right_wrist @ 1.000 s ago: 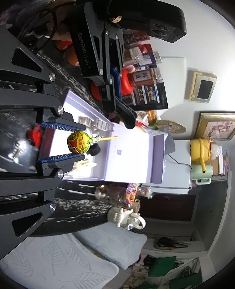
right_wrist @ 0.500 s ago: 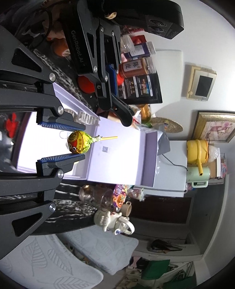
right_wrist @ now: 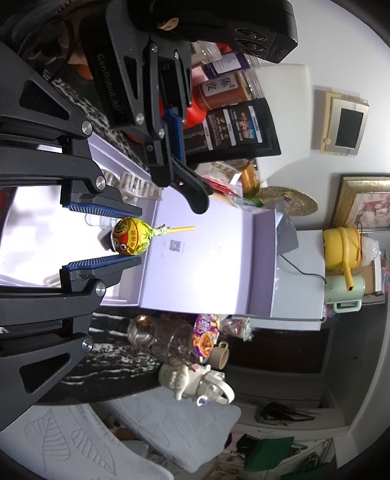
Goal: Organize rigid objects
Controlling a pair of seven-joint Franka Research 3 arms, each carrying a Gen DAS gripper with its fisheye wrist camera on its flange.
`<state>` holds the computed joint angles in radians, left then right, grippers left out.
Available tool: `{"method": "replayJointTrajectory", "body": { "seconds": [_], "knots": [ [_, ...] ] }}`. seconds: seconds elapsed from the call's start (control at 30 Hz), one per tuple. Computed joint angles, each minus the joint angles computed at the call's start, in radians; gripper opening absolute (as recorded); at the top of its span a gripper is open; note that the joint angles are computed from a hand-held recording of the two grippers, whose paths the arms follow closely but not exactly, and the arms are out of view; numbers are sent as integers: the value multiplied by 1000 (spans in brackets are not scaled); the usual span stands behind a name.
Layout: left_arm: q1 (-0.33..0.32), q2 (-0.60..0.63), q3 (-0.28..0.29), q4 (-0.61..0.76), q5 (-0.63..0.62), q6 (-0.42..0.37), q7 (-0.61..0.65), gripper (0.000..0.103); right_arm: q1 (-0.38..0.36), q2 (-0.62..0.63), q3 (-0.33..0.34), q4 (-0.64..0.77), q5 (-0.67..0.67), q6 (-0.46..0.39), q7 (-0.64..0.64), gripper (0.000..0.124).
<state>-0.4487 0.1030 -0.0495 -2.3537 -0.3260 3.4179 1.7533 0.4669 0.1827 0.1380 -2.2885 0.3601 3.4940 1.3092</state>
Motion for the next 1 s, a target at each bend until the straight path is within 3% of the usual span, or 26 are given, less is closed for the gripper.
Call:
{"method": "replayJointTrajectory", "body": {
  "seconds": [0.13,0.17,0.27,0.37,0.4,0.47,0.63,0.8,1.0],
  "knots": [
    [-26,22,34,22,-5,-32,0,20,25,24,-21,26,29,-24,-39,24],
    [-61,31,70,32,-21,-43,9,20,15,28,-14,30,20,-32,-33,24],
    [-159,56,174,55,-33,-76,9,20,77,43,-70,50,75,-68,-80,24],
    [-215,79,238,72,-13,-106,-15,20,132,63,-126,77,122,-109,-112,24],
    [-269,90,295,79,-12,-119,-24,20,159,72,-154,87,136,-124,-120,24],
    [-326,105,357,87,7,-136,-47,20,178,84,-177,98,141,-139,-119,24],
    [-318,133,357,108,69,-170,-100,20,198,106,-211,115,116,-173,-89,24],
    [-358,161,405,126,142,-205,-162,20,196,126,-225,130,68,-211,-41,24],
    [-337,187,395,154,216,-249,-227,20,196,151,-245,149,-4,-261,31,24]
  ]
}}
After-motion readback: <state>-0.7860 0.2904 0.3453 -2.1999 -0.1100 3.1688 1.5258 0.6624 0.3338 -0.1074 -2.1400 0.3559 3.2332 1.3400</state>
